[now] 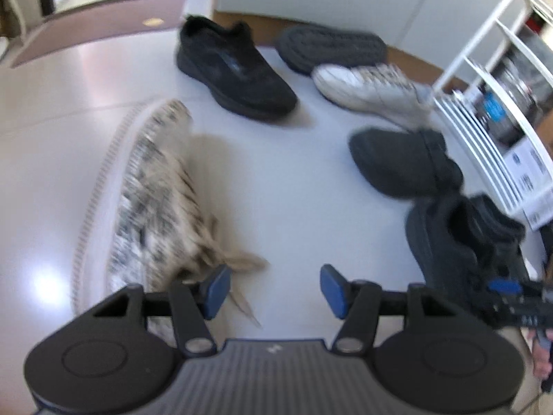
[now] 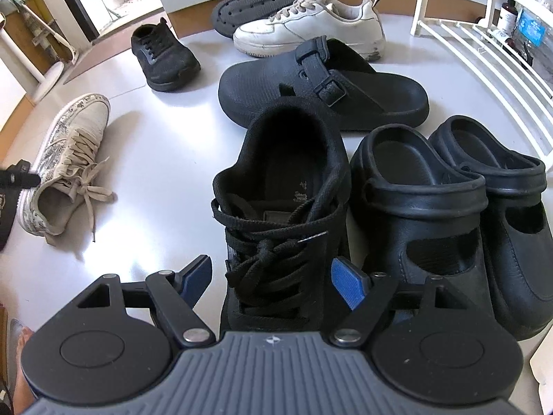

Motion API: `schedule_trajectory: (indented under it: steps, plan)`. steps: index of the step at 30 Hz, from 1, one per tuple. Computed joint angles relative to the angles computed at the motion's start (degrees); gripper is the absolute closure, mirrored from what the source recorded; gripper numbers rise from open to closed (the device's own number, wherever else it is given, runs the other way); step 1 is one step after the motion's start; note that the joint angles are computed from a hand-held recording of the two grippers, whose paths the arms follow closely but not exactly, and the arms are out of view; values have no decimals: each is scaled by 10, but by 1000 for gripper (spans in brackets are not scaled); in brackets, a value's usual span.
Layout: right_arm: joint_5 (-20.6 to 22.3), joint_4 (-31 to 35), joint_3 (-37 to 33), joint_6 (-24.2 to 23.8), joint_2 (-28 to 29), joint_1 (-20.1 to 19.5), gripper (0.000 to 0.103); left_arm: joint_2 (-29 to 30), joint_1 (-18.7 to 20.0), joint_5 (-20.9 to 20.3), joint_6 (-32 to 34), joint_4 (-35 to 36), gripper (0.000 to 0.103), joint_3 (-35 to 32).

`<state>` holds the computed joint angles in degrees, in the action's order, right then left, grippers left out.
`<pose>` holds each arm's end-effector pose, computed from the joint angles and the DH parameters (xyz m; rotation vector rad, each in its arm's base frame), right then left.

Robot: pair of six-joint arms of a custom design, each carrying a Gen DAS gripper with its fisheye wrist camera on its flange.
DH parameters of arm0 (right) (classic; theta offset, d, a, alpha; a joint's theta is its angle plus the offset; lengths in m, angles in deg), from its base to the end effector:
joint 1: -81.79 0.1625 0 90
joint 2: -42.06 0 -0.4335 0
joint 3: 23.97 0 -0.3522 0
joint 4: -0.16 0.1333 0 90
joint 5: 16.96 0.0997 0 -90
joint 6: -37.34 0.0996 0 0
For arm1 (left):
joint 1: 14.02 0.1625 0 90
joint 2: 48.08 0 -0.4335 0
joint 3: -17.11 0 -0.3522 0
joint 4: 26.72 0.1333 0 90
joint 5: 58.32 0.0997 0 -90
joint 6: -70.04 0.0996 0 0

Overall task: Organize scattered shoes
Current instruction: 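Move the left tool toward the second black sneaker by the door mat, then close the left tool on the heel of the second black sneaker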

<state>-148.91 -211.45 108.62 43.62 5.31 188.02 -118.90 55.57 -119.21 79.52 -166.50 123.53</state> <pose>0.1852 -0.3976 0.0481 -0.0016 -2.4235 0.7223 -0.0203 -0.5758 0.3070 0.5969 2.5659 -0.3911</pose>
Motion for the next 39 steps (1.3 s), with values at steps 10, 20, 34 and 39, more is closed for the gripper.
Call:
schedule_trajectory:
  steps: [10, 20, 34, 39]
  plan:
    - [-3, -24, 8, -8, 0, 4, 23, 46, 1, 20, 27, -30, 40, -51]
    - [-1, -47, 14, -13, -2, 4, 23, 117, 2, 54, 36, -21, 39, -165]
    - [-8, -51, 16, -22, -7, 7, 23, 292, 6, 100, 89, -59, 39, -402]
    - [-11, -61, 22, -30, -17, 7, 23, 360, 5, 134, 68, -20, 39, -498]
